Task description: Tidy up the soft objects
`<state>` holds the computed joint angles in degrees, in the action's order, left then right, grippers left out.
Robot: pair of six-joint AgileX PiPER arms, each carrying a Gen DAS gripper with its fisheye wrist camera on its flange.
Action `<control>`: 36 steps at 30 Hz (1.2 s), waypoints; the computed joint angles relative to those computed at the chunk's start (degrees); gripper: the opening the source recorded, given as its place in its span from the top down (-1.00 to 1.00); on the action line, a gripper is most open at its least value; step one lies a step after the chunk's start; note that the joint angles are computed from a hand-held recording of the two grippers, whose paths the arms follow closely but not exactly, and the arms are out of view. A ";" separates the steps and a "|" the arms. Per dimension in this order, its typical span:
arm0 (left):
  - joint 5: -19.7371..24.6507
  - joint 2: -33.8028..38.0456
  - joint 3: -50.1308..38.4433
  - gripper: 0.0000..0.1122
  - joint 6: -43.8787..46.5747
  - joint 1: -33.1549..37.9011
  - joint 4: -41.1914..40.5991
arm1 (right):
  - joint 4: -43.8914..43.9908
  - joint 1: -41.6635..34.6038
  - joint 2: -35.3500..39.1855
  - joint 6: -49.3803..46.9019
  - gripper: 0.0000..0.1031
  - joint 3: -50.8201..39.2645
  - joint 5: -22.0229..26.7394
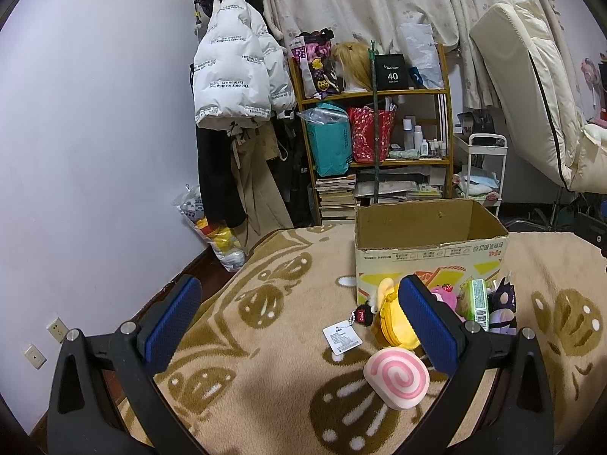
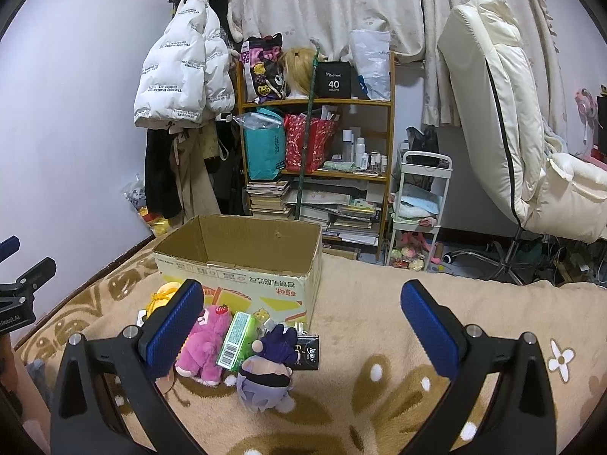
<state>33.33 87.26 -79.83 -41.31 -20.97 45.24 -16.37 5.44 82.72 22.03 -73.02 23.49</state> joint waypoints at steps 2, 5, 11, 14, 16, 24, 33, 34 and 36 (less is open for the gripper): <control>0.04 -0.16 0.04 -0.82 0.04 0.06 -0.01 | -0.12 0.08 0.03 0.19 -1.00 -0.12 0.12; -0.23 -0.42 0.25 -0.82 0.12 0.15 -0.12 | 0.63 -0.13 0.02 -0.45 -1.00 0.36 -0.19; -0.31 -0.59 0.54 -0.82 0.02 0.20 0.08 | 0.67 -0.17 -0.12 -0.54 -1.00 1.02 -0.65; -0.37 -0.65 0.57 -0.82 -0.16 0.28 0.25 | 0.41 -0.07 0.00 -0.31 -1.00 0.78 -0.38; -0.53 -0.45 0.79 -0.82 -0.77 0.26 0.79 | -0.17 -0.05 -0.04 0.21 -1.00 0.98 -0.57; -0.62 -0.37 0.78 -0.82 -0.61 0.43 0.78 | -2.74 0.96 0.14 1.91 -1.00 0.02 0.30; 1.86 1.74 -1.42 -0.82 -0.60 -0.33 1.76 | -1.41 1.51 1.48 -0.87 -1.00 -2.65 3.53; 1.81 1.98 -1.60 -0.82 -1.04 -0.33 2.38 | -1.17 1.62 1.87 -1.38 -1.00 -3.15 3.91; 2.44 2.92 -2.73 -0.82 -1.30 -0.83 2.77 | -0.54 1.86 2.81 -2.36 -1.00 -4.33 4.66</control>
<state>35.77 90.18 -82.55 -42.61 -21.81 48.01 -16.91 7.31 85.53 19.67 -77.35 28.15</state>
